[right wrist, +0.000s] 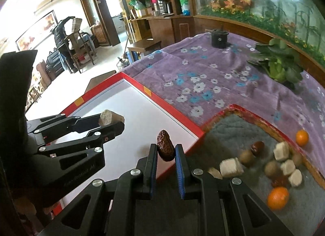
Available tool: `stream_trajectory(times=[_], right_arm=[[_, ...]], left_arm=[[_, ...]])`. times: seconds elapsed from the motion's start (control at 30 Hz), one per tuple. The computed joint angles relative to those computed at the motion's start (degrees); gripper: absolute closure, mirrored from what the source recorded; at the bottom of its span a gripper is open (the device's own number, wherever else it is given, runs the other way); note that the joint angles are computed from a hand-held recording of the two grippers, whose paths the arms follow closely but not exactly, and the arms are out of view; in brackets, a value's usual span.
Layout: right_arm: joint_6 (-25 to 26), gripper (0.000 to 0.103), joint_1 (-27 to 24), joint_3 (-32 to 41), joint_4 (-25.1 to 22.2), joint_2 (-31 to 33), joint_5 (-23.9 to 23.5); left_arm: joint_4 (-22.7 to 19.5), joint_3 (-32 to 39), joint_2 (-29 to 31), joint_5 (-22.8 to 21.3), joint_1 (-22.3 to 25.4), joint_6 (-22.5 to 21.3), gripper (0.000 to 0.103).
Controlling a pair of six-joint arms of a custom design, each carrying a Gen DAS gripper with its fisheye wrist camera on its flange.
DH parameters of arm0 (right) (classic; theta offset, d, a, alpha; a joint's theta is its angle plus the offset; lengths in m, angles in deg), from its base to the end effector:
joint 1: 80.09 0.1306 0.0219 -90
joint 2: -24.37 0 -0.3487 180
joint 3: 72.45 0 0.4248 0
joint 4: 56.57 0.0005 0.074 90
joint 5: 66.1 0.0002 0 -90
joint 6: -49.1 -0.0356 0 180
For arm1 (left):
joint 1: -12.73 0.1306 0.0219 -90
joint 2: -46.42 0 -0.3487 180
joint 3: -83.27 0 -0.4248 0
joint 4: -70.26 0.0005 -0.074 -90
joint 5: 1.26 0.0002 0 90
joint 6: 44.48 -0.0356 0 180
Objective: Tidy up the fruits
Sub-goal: 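Carry the cake and date into the white tray and open both tools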
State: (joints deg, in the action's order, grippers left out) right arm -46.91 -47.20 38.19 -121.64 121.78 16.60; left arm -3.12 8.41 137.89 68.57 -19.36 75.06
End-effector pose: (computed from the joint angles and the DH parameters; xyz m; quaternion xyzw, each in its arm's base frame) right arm 0.4578 0.3008 0.4875 -0.2395 0.9125 0.1654 0.2876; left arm 0.4278 -0.2544 0.4867 -0.0246 0.9511 0.0134 0.3075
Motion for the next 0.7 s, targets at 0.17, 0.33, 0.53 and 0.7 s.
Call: stream_trajectory(times=[0.17, 0.33, 0.53, 0.7], right_arm=[[0.6, 0.086, 0.4, 3.0, -1.1, 3.8, 0.5], [1.5, 0.086, 0.6, 3.7, -1.1, 5.8, -0.6], [-0.1, 0.082, -0.2, 1.9, 1.7, 4.7, -3.4], [-0.4, 0.081, -1.1, -1.9, 4.9, 0.3, -4.0]], left_arm=[[-0.6, 0.7, 1.5, 1.5, 1.4, 0.9, 0.076], [-0.8, 0.5, 1.8, 2.0, 2.0, 1.5, 0.076], [-0.8, -0.4, 1.1, 3.3, 2.8, 3.3, 0.075], [0.0, -1.1, -0.4, 3.0, 2.7, 4.6, 0.052]])
